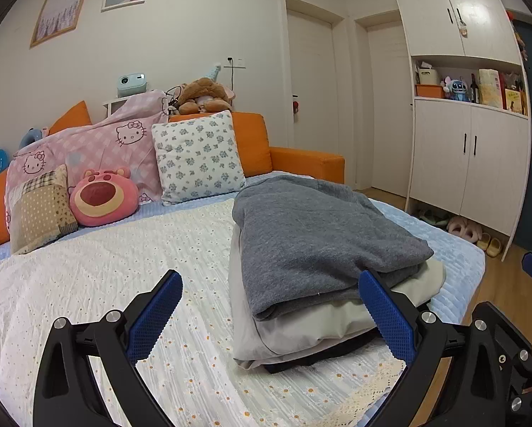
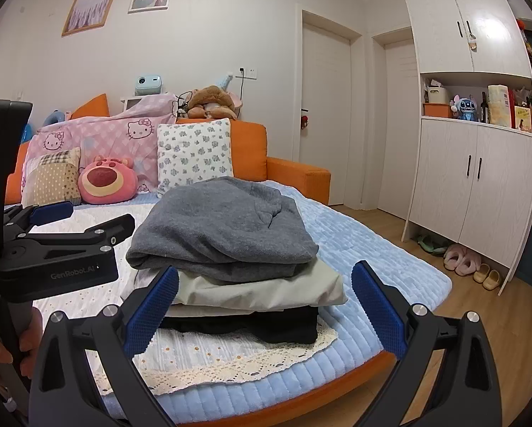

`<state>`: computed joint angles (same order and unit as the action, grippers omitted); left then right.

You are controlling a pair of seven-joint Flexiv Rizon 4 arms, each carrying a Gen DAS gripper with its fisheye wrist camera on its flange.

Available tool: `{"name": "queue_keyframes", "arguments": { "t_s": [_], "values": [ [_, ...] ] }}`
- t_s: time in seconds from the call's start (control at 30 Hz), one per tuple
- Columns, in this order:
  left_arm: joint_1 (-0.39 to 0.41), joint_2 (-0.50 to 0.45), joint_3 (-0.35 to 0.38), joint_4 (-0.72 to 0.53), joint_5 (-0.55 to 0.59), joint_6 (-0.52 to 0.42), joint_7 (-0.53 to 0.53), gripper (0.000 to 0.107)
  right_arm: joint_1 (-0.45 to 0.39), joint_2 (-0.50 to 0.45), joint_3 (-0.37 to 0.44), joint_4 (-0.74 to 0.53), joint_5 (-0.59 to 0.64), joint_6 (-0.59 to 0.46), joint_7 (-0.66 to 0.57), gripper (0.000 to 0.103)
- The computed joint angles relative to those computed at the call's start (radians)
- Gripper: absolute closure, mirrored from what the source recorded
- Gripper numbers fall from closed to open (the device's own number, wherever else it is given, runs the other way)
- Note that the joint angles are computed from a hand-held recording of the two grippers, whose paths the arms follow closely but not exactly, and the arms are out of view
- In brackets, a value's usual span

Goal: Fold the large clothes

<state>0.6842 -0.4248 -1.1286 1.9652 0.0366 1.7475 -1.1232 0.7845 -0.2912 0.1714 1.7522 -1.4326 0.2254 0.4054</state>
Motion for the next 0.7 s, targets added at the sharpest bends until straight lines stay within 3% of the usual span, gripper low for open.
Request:
{"name": "queue_keyframes", "arguments": {
  "t_s": [0.7],
  "values": [
    [-0.002,0.011,-0.002,-0.003,0.036,0.028,-0.04,0.006,0.002,0.0,-0.002,0.002,-0.032,-0.022,0.024,0.006]
  ]
}}
